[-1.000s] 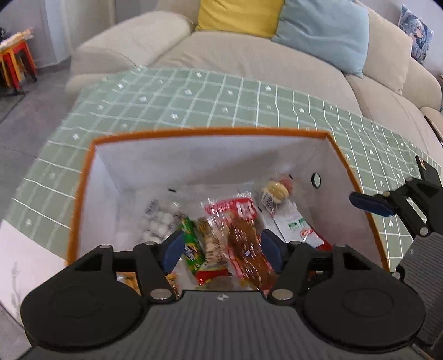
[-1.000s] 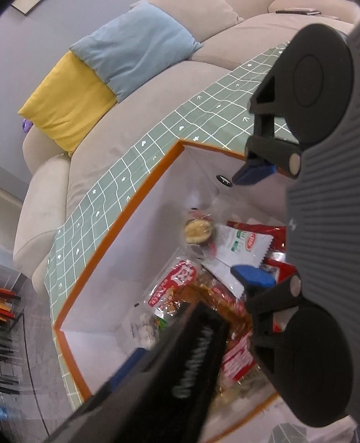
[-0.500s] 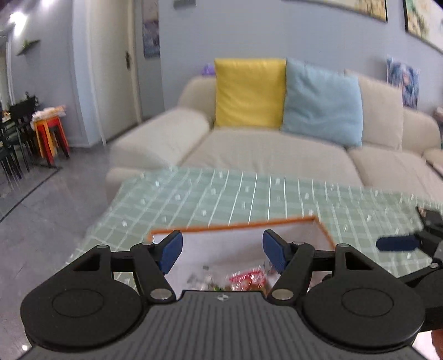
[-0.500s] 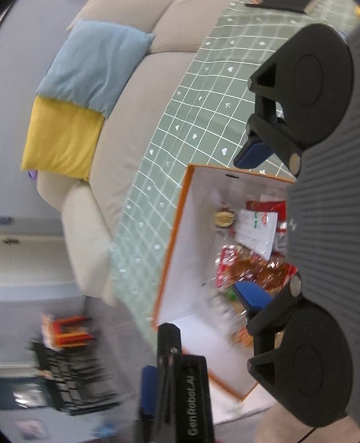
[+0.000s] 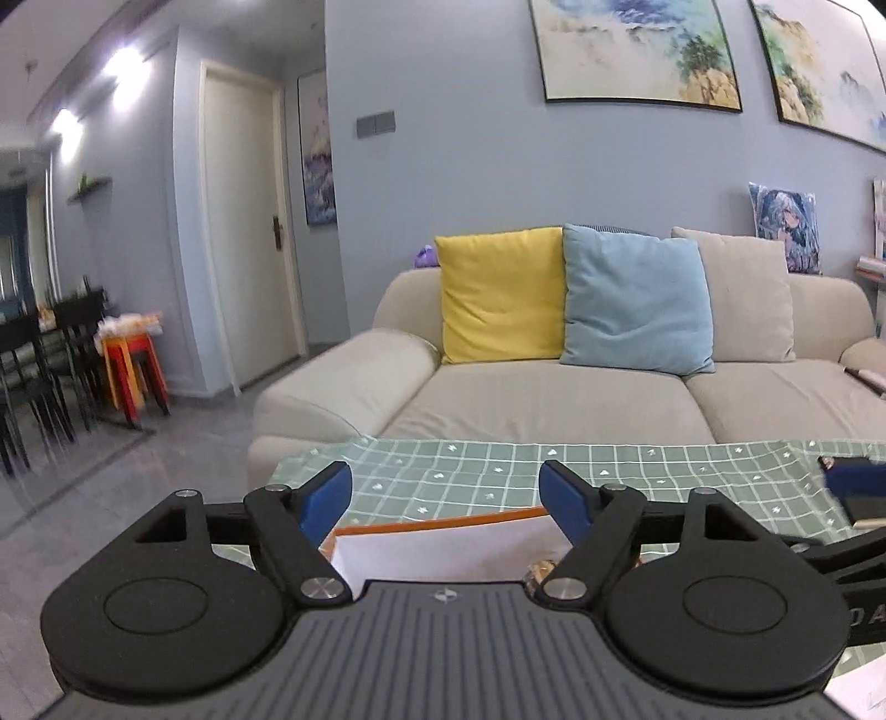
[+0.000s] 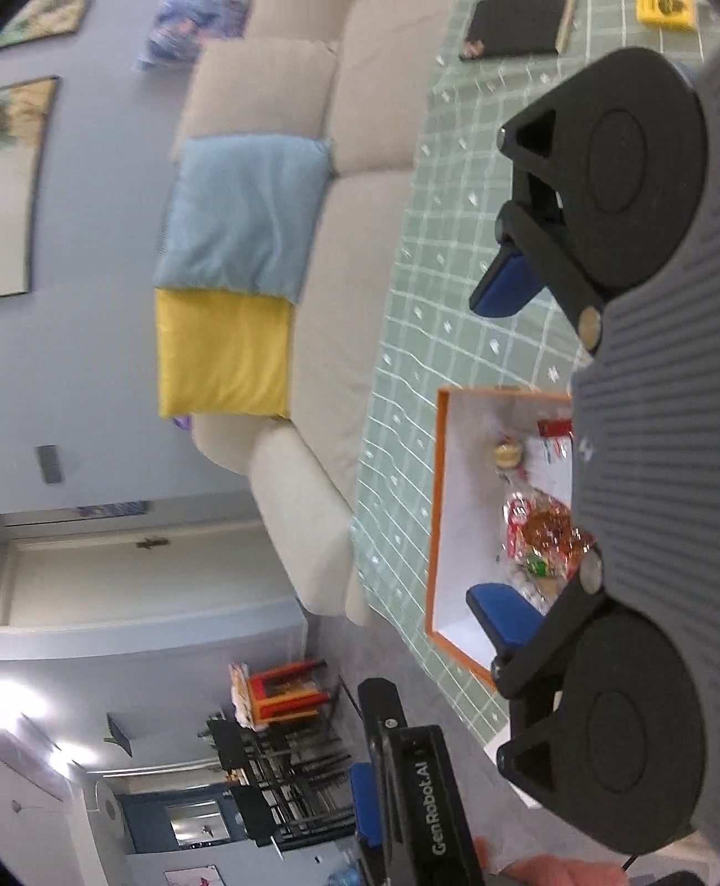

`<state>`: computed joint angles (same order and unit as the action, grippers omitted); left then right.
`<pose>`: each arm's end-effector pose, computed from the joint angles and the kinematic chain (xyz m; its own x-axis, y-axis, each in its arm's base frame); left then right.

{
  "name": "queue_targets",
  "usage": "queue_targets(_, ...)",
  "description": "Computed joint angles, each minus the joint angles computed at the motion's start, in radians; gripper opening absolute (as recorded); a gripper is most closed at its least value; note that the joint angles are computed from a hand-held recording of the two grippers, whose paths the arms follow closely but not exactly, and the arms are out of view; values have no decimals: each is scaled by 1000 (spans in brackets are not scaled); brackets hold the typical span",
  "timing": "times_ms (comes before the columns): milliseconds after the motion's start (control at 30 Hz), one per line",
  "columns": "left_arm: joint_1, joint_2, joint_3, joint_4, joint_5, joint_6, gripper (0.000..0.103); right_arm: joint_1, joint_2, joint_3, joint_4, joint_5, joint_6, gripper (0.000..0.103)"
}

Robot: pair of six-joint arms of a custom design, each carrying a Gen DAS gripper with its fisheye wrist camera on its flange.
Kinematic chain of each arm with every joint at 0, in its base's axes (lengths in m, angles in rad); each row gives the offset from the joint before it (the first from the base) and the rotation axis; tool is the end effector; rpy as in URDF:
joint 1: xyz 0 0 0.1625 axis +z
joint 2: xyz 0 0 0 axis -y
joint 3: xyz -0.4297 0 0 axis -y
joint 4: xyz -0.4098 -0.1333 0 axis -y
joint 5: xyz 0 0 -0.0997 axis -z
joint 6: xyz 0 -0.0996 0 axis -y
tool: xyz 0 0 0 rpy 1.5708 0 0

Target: Organize snacks

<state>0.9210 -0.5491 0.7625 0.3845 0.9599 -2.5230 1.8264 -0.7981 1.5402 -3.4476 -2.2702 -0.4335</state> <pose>-0.3193 -0.7349 0.1717 -0.5675 0.3561 -0.7423 0.8220 0.2966 -0.4861 0.2473 -0.6725 0.2514 -0.7609 0.1651 0.6275 -0.4699 0.5267 -0.7083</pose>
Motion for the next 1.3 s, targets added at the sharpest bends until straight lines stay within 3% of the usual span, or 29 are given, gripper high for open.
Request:
queue_targets(167,-10,-53,127,-109,4,72,94,16,-12,66,-116,-26,-6,99)
queue_targets(367,-1,39,-7,96,-44,-69,94,18,-14,120,-175,-66,-5,99)
queue_targets(467,4,102,-91,210,-87,-113,94,12,-4,120,-149,-107,5,99)
queue_targets(633,16,152,-137,323,-93,-162,94,-7,8,99,-40,-182,112,99)
queue_targets(767,23,210,-219,428,-110,-215,94,-16,12,99,4,-211,144,99)
queue_targets(967,26,197,-189,449,-122,-251,94,-22,11,111,14,-202,173,99)
queue_targets(1300,27,232,-257,500,-124,-279,94,-20,16,108,1,-192,163,99)
